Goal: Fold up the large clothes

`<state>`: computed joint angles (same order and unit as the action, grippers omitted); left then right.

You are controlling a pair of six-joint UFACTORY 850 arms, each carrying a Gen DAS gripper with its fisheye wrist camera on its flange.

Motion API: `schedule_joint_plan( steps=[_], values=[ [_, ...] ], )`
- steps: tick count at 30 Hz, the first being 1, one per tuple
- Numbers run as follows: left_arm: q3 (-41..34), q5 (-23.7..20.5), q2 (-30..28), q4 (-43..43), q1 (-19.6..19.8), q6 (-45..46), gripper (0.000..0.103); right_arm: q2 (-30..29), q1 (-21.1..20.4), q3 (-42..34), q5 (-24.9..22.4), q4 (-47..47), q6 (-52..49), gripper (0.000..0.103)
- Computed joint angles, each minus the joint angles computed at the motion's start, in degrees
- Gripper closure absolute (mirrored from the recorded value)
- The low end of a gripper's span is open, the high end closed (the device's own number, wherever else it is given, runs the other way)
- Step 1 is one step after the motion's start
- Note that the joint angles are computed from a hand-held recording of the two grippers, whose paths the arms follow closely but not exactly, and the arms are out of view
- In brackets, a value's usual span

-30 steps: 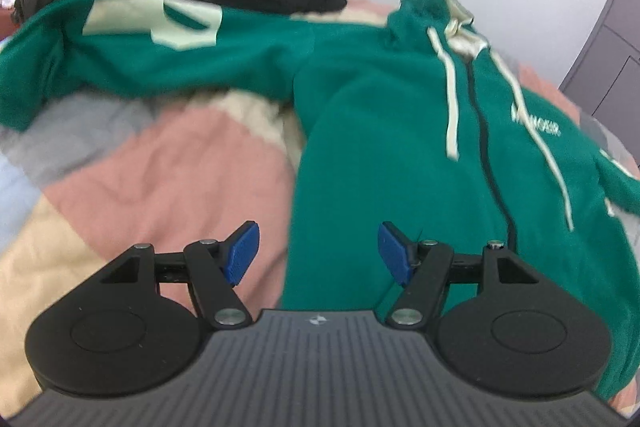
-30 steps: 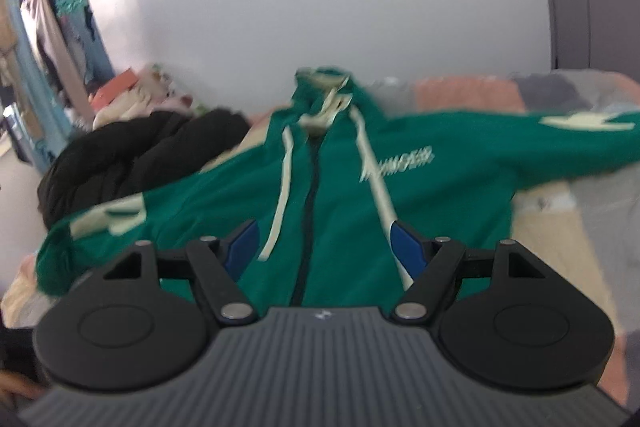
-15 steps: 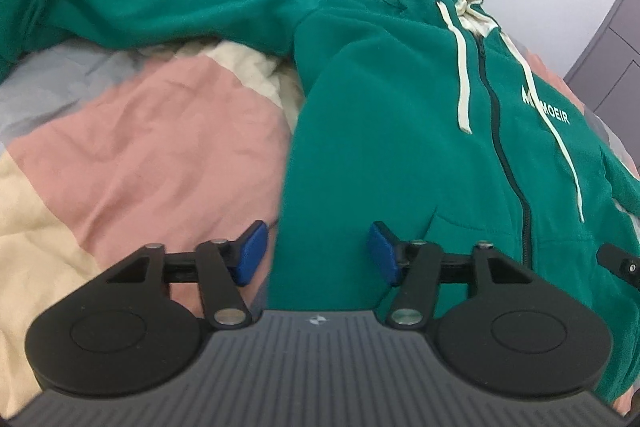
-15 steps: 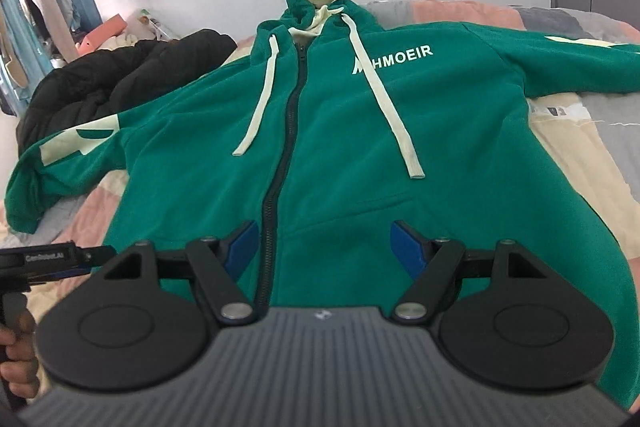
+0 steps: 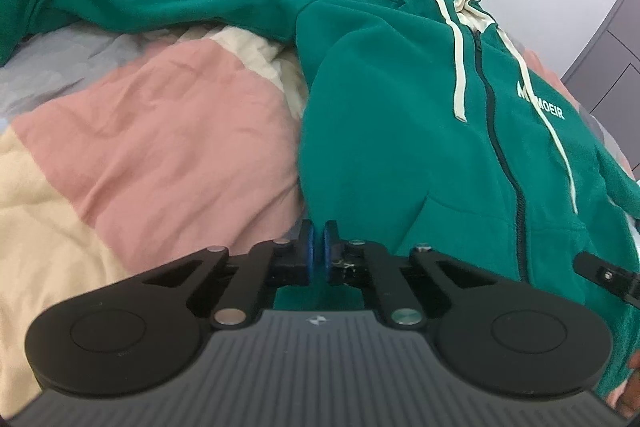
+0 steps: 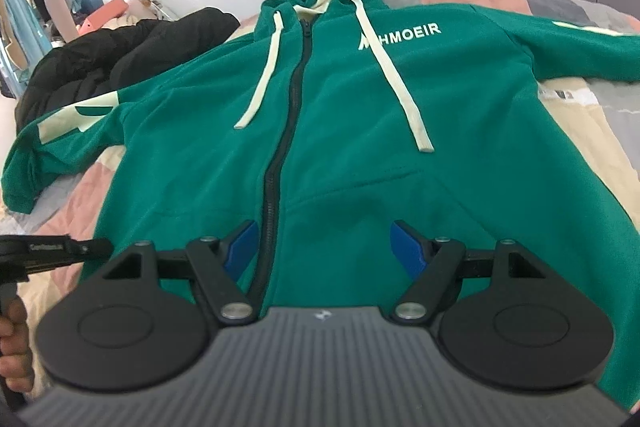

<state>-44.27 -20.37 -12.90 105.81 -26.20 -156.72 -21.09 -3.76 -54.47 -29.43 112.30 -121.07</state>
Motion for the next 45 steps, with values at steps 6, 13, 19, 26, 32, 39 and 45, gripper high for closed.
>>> schedule_joint_plan(
  steps=[6, 13, 19, 26, 32, 39, 45],
  values=[
    [2.46, -0.89, 2.56, -0.92, -1.44, -0.65, 0.098, 0.52, 0.00, 0.71, 0.35, 1.71, -2.33, 0.029],
    [3.13, -7.31, 5.05, -3.63, -4.48, 4.28, 0.095, 1.72, -0.08, 2.34, -1.95, 7.18, -8.67, 0.029],
    [3.61, -13.62, 6.91, -4.26, -7.74, 5.23, 0.043, 3.03, -0.17, 3.79, -4.56, 11.27, -13.46, 0.029],
    [1.80, -16.44, 6.79, -2.58, -9.50, 5.39, 0.028, 4.35, -0.50, 4.87, -7.43, 12.24, -13.80, 0.029],
    [-3.98, -13.64, 4.78, -2.41, -7.35, 10.27, 0.027, 4.55, -0.51, 2.60, -7.48, 11.13, -12.82, 0.029],
    [-18.10, -3.46, -4.30, 3.03, 1.62, 9.60, 0.027, -3.15, 1.04, -12.69, -5.08, 8.51, -8.30, 0.029],
    [-39.15, 4.24, -21.78, 10.64, 9.40, 6.40, 0.027, -20.25, 3.39, -36.74, -0.92, 6.24, -2.03, 0.029]
  ],
)
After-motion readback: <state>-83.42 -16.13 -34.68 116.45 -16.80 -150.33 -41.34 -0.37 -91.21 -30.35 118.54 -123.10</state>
